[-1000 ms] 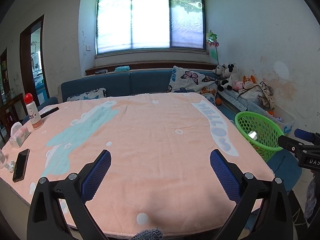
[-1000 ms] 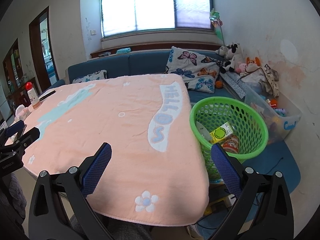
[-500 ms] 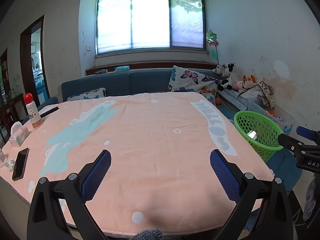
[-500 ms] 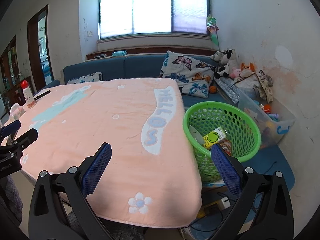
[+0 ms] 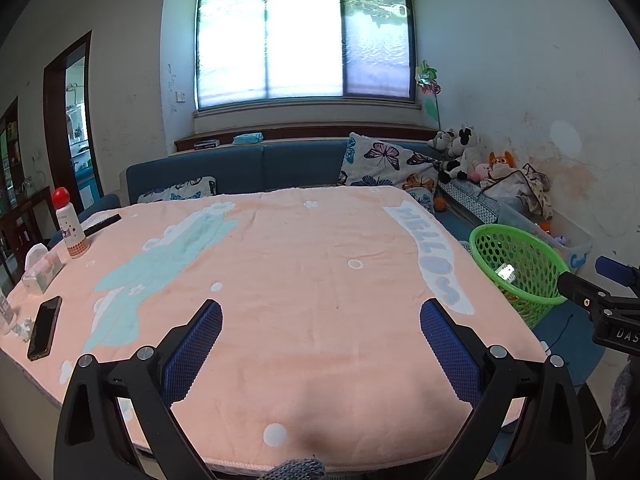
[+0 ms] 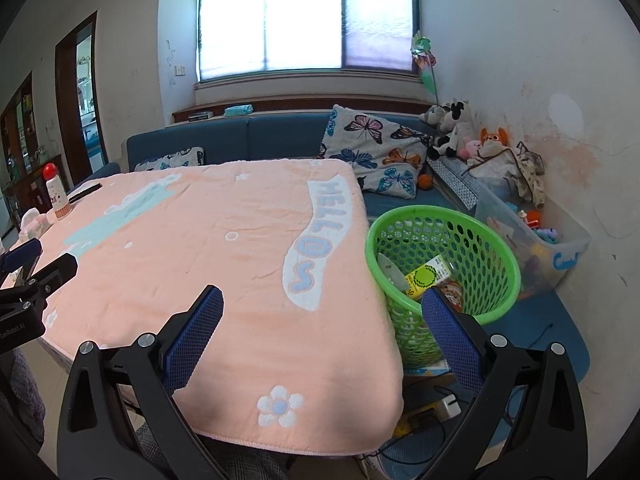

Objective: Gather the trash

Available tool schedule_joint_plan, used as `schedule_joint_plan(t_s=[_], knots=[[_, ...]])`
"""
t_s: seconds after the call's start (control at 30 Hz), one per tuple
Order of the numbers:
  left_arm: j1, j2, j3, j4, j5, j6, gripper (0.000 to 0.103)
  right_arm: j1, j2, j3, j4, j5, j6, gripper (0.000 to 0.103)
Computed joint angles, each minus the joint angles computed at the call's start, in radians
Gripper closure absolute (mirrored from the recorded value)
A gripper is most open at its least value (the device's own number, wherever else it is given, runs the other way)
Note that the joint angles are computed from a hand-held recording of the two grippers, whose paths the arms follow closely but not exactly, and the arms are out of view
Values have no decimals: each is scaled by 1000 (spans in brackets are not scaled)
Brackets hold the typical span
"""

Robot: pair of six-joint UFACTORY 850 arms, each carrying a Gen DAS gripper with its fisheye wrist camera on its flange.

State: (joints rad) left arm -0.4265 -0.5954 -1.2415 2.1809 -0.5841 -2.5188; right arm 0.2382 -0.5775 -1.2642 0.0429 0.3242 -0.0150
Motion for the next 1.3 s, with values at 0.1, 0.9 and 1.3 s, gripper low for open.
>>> schedule_joint_plan(t_s=[0.1,0.9,1.3], knots=[[-1,0,-1,-1,-1,1,7,0,0,1,-4,-1,3,4],[-10,2,-6,-21,-5,29,7,4,4,2,13,-2,-9,4],[-14,-4,-8,-16,-16,28,7,6,0,1,2,-2,1,4]])
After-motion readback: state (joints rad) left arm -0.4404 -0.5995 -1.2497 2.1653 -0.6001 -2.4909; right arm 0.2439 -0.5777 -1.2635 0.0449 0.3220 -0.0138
